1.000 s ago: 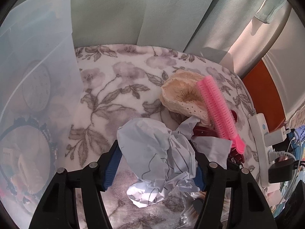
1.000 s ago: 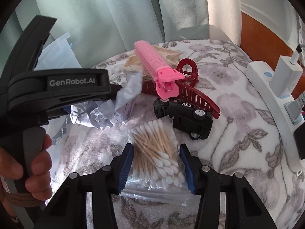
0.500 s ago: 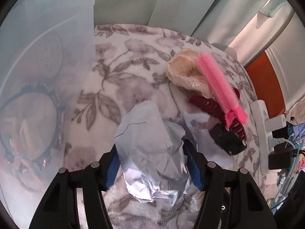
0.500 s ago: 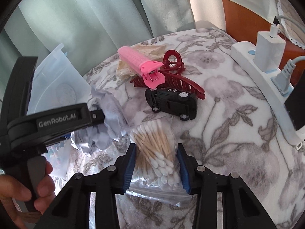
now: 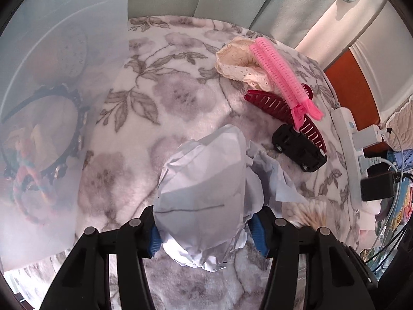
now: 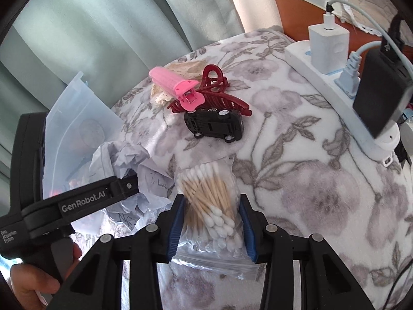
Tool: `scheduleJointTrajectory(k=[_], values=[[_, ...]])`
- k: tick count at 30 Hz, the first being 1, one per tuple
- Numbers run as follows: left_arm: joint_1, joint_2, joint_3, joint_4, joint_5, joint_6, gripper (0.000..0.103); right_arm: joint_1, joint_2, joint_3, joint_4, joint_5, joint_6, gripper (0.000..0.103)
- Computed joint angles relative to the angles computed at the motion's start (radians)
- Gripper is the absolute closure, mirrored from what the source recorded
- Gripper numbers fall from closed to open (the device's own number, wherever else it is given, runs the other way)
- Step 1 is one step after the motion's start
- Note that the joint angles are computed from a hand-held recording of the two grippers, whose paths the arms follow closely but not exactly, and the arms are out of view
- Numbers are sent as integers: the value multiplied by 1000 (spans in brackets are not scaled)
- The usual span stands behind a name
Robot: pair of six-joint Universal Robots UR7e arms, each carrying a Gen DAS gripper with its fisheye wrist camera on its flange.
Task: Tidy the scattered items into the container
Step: 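Lift the paper and swab bag in both tools toward the container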
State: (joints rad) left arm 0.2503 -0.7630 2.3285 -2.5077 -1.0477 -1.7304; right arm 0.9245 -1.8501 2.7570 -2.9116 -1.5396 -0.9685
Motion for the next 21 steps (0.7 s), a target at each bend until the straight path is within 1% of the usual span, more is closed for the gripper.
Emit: scheduleJointTrajectory(k=[3,9,16,21], values=[[-18,5,-6,26,-27,-20,46,-6,-41,3,38,10,-3,60],[-63,2,-22,95,-57,-61,47,-28,-159,7,146,51,-29,60],[-103,-24,-31,149,-65,-88,48,-65,-319,5,298,95,-58,60],[-133,-42,-50,194,-57,-93,48,-88,-439,5,406,132,-84,60]])
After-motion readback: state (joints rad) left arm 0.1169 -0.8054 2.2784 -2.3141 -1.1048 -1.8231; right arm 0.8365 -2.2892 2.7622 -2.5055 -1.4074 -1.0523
